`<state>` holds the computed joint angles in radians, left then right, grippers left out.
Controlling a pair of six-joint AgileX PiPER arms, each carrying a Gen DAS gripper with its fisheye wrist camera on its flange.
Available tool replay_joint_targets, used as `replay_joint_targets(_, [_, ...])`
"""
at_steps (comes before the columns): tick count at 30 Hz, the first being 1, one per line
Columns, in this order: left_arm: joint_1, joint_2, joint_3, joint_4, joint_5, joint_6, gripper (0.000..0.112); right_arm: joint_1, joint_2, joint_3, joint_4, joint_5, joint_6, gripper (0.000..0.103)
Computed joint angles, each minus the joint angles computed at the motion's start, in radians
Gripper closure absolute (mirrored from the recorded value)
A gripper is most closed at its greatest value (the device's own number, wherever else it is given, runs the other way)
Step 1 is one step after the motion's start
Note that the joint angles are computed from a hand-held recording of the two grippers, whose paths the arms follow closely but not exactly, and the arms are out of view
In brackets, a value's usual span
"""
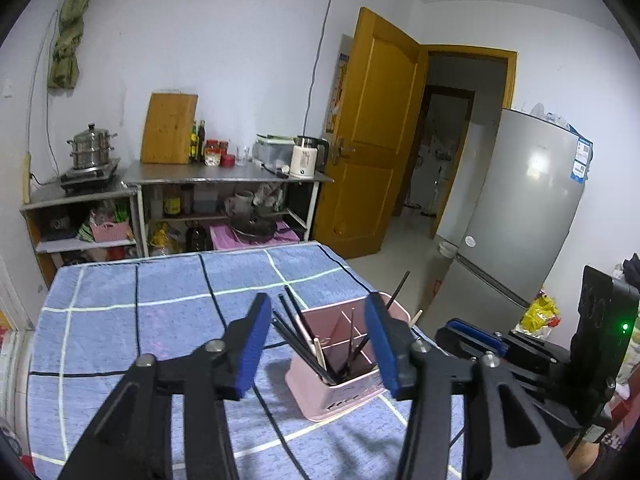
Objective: Organize utensils
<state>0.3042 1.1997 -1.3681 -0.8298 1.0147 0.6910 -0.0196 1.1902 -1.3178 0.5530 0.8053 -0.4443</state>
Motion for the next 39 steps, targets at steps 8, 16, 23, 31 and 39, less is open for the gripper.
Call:
replay_joint_targets(8, [0.088,-0.063,0.075,-0.063,0.027,0.07,0.059,-0.025,-0.067,0.07,0.022,0.011,-0.029,0.085])
replay_joint_targets(16, [0.154,-0.207,0.299,-0.124,0.002,0.196,0.055,0.007,-0.161,0.185,-0.02,-0.03,-0.014,0.084])
replay_joint_targets(23, [0.237,-0.307,0.465,-0.187,0.002,0.297,0.048,0.077,-0.25,0.302,-0.122,-0.085,0.067,0.083])
replay_joint_targets(31, [0.309,-0.405,0.609,-0.213,0.009,0.371,0.048,0.141,-0.343,0.423,-0.214,-0.14,0.157,0.081])
replay_joint_targets(39, [0.363,-0.482,0.7,-0.231,0.045,0.414,0.048,0.231,-0.414,0.518,-0.366,-0.202,0.305,0.076])
